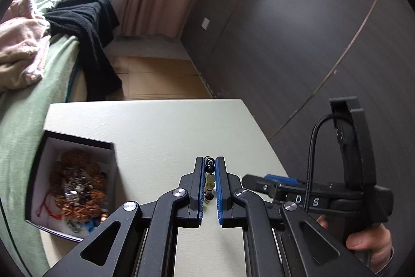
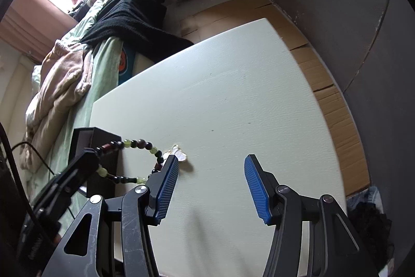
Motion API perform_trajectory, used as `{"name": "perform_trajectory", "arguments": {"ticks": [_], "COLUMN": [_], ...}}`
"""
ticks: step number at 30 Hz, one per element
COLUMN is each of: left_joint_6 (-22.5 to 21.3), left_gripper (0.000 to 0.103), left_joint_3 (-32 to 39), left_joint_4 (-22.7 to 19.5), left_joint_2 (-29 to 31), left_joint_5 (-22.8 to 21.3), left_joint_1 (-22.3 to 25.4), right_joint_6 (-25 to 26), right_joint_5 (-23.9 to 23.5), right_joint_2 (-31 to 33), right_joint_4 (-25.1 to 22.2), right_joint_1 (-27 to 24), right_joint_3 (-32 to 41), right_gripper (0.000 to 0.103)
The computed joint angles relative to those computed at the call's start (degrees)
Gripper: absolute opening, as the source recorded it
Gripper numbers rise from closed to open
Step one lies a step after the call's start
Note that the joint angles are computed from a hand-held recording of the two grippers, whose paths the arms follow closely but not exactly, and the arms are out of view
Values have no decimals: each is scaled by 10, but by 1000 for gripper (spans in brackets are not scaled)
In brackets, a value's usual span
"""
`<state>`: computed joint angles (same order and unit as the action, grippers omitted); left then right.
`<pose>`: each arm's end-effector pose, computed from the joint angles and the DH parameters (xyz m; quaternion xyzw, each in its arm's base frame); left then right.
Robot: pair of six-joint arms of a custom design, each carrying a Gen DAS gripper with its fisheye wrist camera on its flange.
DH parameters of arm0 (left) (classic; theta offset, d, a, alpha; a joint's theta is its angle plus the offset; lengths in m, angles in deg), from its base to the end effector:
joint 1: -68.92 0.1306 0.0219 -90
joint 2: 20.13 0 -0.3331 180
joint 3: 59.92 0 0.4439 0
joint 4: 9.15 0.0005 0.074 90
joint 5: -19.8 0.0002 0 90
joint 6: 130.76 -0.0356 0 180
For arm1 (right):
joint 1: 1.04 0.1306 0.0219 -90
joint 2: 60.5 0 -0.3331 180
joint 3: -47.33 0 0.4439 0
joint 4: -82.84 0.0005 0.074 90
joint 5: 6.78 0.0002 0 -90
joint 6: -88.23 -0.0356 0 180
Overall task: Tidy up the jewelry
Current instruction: 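Lift the beaded bracelet into the black box while the right reaches the butterfly charm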
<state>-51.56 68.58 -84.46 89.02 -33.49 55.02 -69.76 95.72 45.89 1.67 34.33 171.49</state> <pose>0.5842 -0.1670 0.5073 0.2842 0.8668 -0.3085 0.2696 0.4835 0.3332 0.4883 0.2957 0.9214 0.1137 0.2249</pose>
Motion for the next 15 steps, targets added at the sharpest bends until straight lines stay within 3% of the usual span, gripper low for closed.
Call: {"name": "perform_trajectory", "arguments": {"ticks": [6, 13, 15], "left_joint_6": [5, 9, 16], "left_gripper": [7, 8, 8], "left_joint_3": [15, 29, 30], "left_joint_4": [8, 9, 17], "left_joint_2": [12, 21, 21], "left_joint_5": [-23, -9, -5], "left_joint_1": [22, 44, 50], "right_joint_6": [32, 84, 93], "right_joint_5": [-18, -24, -22], "right_joint_2": [67, 146, 161], "right_joint_4": [-37, -92, -103], "right_joint_1": [4, 6, 7], "right_joint_3": [72, 169, 190], "right_gripper": [55, 55, 59]}}
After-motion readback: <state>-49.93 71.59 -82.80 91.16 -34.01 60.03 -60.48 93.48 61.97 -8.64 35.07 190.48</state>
